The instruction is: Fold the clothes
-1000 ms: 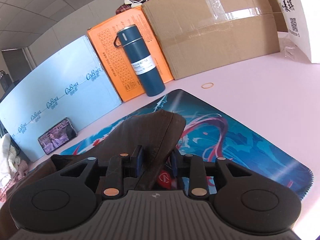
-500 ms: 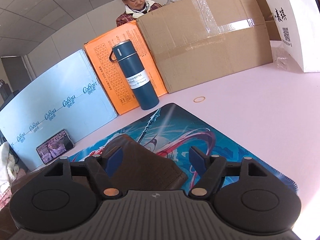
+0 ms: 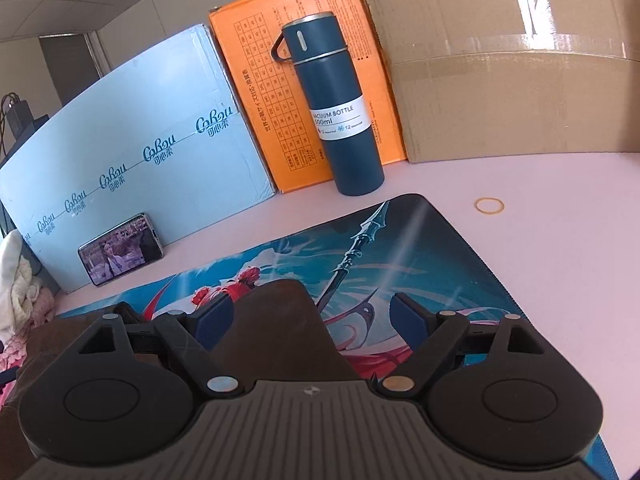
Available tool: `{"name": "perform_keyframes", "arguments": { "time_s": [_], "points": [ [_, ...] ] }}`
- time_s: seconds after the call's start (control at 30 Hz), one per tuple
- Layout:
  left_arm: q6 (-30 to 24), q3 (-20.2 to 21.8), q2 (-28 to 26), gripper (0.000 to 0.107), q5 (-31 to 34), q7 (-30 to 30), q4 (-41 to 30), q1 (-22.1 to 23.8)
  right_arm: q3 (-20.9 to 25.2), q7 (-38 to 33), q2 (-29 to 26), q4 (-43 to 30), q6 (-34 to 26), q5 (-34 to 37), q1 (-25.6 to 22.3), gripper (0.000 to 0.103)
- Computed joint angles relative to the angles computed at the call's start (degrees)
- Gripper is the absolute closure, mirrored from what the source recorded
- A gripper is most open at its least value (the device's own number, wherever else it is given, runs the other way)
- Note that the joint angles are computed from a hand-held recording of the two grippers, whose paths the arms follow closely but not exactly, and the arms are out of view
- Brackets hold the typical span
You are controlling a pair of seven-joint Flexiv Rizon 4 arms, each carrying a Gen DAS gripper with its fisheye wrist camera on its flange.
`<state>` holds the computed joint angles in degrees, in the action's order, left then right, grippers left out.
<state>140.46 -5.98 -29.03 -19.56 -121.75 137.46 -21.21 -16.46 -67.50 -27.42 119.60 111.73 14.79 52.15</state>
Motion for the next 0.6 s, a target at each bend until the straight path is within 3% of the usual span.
{"name": "perform_keyframes", "arguments": {
  "time_s": [0.1, 0.17, 0.33, 0.43, 0.47, 0.6],
  "points": [
    [-4.6, -0.8, -0.4, 0.007, 4.4, -0.3, -2.6, 4.2, 7.4, 1.3, -1.4, -3.1, -2.7, -5.6, -8.4, 0.018],
    [-6.7, -1.4, -1.1, 0.007, 7.1, -0.8, -4.3, 6.4, 9.3, 2.2, -2.3, -4.4, -4.2, -8.3, -10.9, 0.018],
    [-11.7, 0.0, -1.5, 0.007, 6.8, 3.3, -7.2, 5.3, 13.1, 3.1, -4.6, -7.0, -5.8, -15.0, -15.7, 0.018],
    [-18.0, 2.3, 0.5, 0.007, 3.6, 8.2, -8.1, 2.3, 9.5, 3.3, -4.7, -7.3, -8.9, -17.3, -12.7, 0.035],
    [-20.5, 3.6, 1.3, 0.007, 1.1, 10.9, -8.4, 0.6, 8.6, 3.3, -4.6, -7.1, -9.6, -18.2, -11.9, 0.05],
    [-23.4, 1.9, 1.8, 0.007, 3.0, 11.9, -9.5, 3.6, 1.9, 0.5, -4.5, -4.3, -5.3, -18.3, -5.2, 0.071]
  ]
}}
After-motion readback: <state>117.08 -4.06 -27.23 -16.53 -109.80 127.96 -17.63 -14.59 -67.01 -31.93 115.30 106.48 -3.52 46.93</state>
